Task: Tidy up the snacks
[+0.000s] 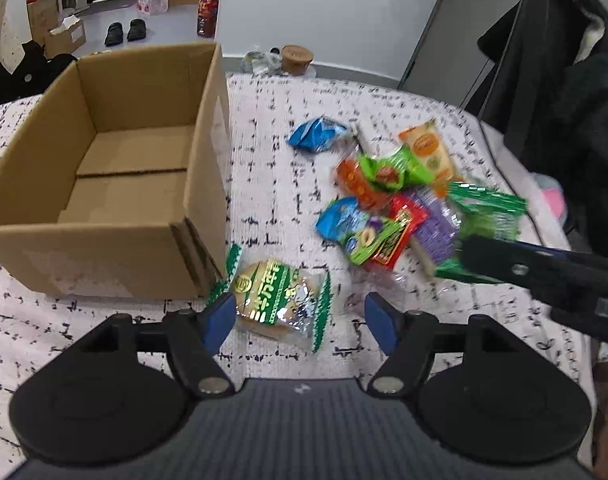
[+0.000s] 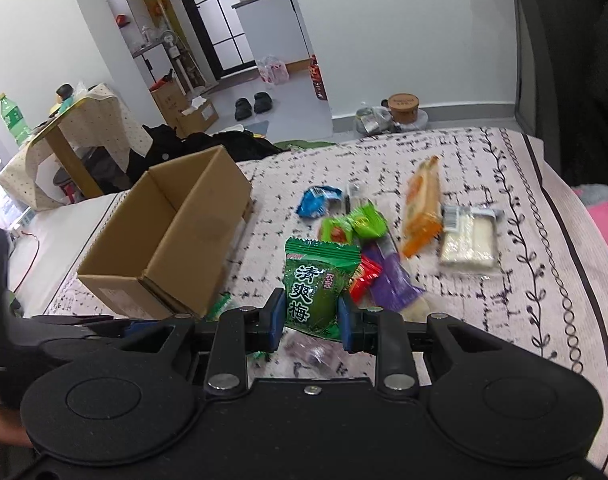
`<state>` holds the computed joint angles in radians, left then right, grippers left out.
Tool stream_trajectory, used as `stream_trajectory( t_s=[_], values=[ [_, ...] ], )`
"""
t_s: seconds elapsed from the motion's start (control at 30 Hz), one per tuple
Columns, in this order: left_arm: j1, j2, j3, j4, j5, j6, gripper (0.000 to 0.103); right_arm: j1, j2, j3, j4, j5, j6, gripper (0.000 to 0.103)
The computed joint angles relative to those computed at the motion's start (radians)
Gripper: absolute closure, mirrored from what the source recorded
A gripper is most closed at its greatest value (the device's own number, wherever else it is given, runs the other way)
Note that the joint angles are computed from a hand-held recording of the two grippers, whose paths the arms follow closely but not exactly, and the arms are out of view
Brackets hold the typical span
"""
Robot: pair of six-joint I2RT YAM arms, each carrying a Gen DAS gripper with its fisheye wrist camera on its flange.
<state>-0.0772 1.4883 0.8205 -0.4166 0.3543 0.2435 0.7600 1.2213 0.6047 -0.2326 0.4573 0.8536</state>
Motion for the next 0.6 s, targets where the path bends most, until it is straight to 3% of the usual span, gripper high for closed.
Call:
stream_trajectory(
  t_s=[0.13, 0.33, 0.6],
  values=[
    [-0.027, 0.033, -0.023, 0.055, -0.045, -0.016, 0.033, 0.005, -0.036, -0.030, -0.024, 0.000, 0.024, 0.076],
    [-0.063, 0.049, -0.076, 0.175, -0.114, -0.037, 0.023, 0.007, -0.069, -0.065, -0.044, -0.006, 0.049, 0.076],
    [-0.091, 0.075, -0.125, 0.290, -0.150, -0.023, 0.025, 0.009, -0.061, -0.072, -0.026, -0.012, 0.051, 0.076]
  ],
)
